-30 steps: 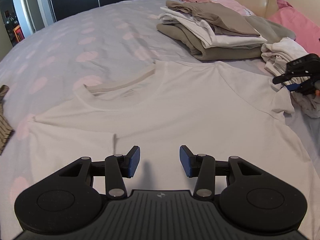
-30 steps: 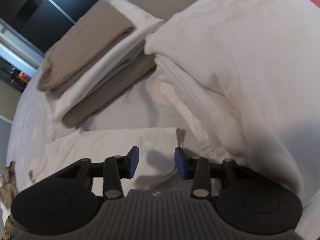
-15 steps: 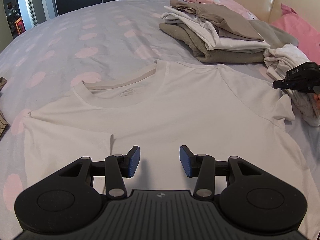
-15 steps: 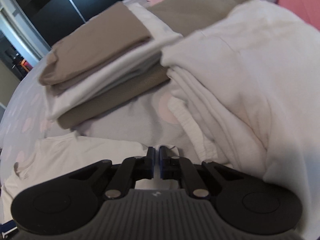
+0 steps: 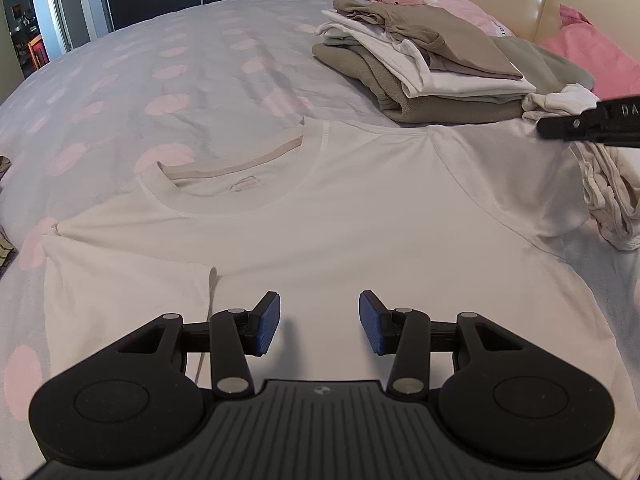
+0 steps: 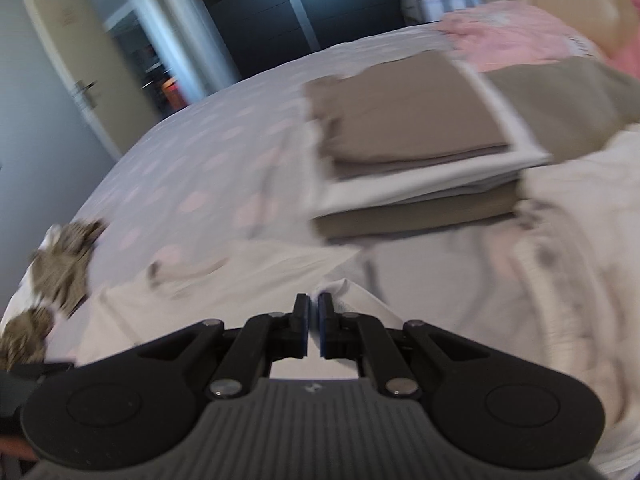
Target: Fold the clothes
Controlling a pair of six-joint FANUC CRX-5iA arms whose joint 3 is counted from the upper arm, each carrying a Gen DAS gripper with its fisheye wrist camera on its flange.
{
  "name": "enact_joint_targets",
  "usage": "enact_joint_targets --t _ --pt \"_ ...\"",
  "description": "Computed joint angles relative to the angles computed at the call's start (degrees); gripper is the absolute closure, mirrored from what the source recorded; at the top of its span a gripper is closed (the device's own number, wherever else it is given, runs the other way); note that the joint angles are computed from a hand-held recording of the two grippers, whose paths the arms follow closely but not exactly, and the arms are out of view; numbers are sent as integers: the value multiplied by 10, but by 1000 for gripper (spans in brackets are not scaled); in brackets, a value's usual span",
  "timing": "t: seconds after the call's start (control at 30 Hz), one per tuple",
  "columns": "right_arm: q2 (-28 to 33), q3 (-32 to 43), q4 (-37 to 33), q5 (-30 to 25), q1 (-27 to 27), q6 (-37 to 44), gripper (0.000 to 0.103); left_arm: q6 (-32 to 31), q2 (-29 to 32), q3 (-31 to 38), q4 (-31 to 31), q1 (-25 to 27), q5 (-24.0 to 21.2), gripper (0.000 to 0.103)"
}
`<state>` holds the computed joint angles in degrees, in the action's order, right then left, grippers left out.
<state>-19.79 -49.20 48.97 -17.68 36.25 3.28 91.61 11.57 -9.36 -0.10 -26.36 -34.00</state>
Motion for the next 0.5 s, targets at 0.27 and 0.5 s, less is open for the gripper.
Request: enact_joint_targets --t 0.27,0.5 --pt "50 41 -112 -29 83 150 92 -9 -6 -6 11 6 7 61" --pt "23 57 -244 -52 102 275 68 -45 -9 -15 42 5 18 61"
